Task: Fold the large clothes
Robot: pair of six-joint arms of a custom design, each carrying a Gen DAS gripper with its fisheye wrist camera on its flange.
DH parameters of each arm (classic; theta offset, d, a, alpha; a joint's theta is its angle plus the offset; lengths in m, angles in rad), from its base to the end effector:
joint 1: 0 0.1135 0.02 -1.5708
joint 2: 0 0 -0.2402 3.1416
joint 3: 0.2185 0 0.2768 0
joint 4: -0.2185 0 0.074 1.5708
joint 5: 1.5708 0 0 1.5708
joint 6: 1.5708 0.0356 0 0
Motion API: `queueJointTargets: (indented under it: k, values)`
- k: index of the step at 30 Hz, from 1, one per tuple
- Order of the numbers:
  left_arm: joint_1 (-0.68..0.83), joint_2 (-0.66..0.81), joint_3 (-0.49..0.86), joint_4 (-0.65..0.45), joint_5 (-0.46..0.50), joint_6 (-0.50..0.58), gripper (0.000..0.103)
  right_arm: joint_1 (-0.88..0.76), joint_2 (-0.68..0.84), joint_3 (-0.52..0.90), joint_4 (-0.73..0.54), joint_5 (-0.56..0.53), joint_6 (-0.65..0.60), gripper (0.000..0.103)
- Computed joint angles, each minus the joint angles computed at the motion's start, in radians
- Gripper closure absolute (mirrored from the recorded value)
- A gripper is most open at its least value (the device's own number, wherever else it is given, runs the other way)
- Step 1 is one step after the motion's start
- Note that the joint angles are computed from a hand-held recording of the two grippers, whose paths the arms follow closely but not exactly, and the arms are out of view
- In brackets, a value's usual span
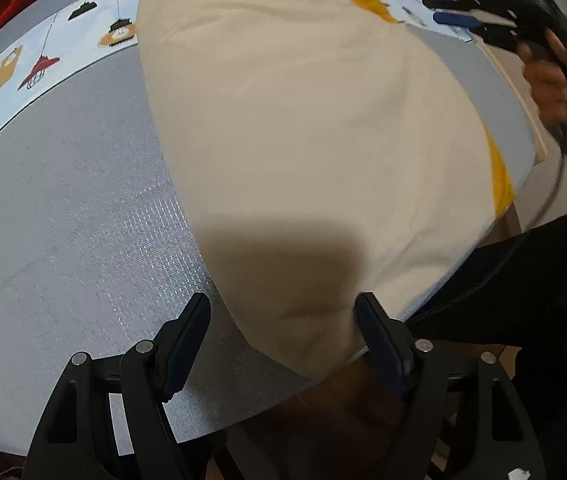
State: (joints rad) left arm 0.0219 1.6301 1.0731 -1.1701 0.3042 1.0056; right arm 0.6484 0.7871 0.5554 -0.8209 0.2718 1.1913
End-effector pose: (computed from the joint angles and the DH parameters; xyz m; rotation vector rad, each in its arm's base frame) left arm 0.2787 -0.0046 0.1547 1.4229 2.7342 -0.5301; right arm 0.1499 0.1016 0.1859 0.7870 2.4765 0.3324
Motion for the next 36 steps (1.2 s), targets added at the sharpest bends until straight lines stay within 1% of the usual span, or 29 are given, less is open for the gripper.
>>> queueJointTargets:
  k: [1,3,4,5,7,8,9,10,11,13,15,16,18,20,21,22,24,25,28,30,32,34,36]
  values:
    - [0.010,-0.007,0.006,-0.007,0.006,0.010,0.034,0.062,-0.009,0.012,-0.008,0.001,-0.025,0.072]
    - [0.023,-0.026,0.014,-0.028,0.024,0.027,0.035,0.192,0.044,0.045,0.019,-0.015,-0.099,0.072]
    - [0.030,-0.028,0.024,-0.038,0.035,0.035,0.035,0.246,0.089,0.057,0.045,-0.050,-0.137,0.072]
    - [0.035,-0.032,0.026,-0.037,0.041,0.036,0.035,0.294,0.128,0.062,0.059,-0.076,-0.145,0.072]
    - [0.038,-0.037,0.024,-0.031,0.045,0.024,0.037,0.360,0.314,0.090,0.104,-0.197,-0.179,0.072]
    - [0.033,-0.030,0.021,-0.018,0.036,0.011,0.037,0.387,0.432,0.124,0.092,-0.232,-0.196,0.072]
    - [0.027,-0.041,-0.001,0.003,0.015,-0.001,0.037,0.400,0.500,0.145,0.078,-0.237,-0.215,0.072]
    - [0.010,-0.034,-0.016,0.031,-0.013,-0.022,0.035,0.410,0.535,0.158,0.071,-0.236,-0.228,0.072]
    - [-0.027,-0.035,-0.033,0.046,-0.043,-0.062,0.035,0.406,0.532,0.157,0.073,-0.238,-0.229,0.071]
    - [-0.027,-0.026,-0.038,0.036,-0.064,-0.056,0.034,0.373,0.483,0.138,0.066,-0.254,-0.207,0.066]
    - [-0.033,-0.030,-0.010,-0.016,-0.067,-0.045,0.036,0.354,0.447,0.137,0.032,-0.238,-0.198,0.064]
    - [-0.034,-0.013,0.025,-0.052,-0.063,-0.043,0.038,0.346,0.418,0.131,0.022,-0.218,-0.196,0.064]
    - [-0.029,0.053,0.146,-0.126,-0.016,-0.054,0.038,0.320,0.324,0.098,0.024,-0.182,-0.157,0.063]
    - [-0.019,0.164,0.322,-0.215,0.059,-0.090,0.037,0.251,0.251,0.060,0.029,-0.166,-0.113,0.053]
    - [-0.017,0.221,0.404,-0.250,0.093,-0.116,0.037,0.234,0.221,0.040,0.026,-0.161,-0.079,0.042]
    - [-0.018,0.299,0.511,-0.286,0.131,-0.161,0.036,0.197,0.191,0.010,0.041,-0.177,-0.064,0.037]
    - [-0.026,0.421,0.655,-0.311,0.171,-0.228,0.034,0.102,0.155,-0.054,0.094,-0.263,-0.047,0.036]
    - [-0.033,0.478,0.717,-0.316,0.179,-0.263,0.033,0.059,0.163,-0.085,0.137,-0.311,-0.043,0.036]
    - [-0.061,0.658,0.871,-0.333,0.183,-0.371,0.033,-0.034,0.226,-0.126,0.240,-0.407,-0.078,0.036]
    - [-0.075,0.742,0.933,-0.343,0.189,-0.411,0.032,-0.072,0.290,-0.127,0.295,-0.445,-0.108,0.035]
    - [-0.087,0.838,1.015,-0.368,0.214,-0.436,0.018,-0.098,0.336,-0.135,0.347,-0.470,-0.125,0.032]
    - [-0.096,0.888,1.054,-0.377,0.251,-0.448,0.014,-0.121,0.345,-0.164,0.386,-0.491,-0.137,0.031]
    - [-0.103,0.918,1.080,-0.384,0.289,-0.452,0.014,-0.127,0.324,-0.210,0.416,-0.501,-0.134,0.031]
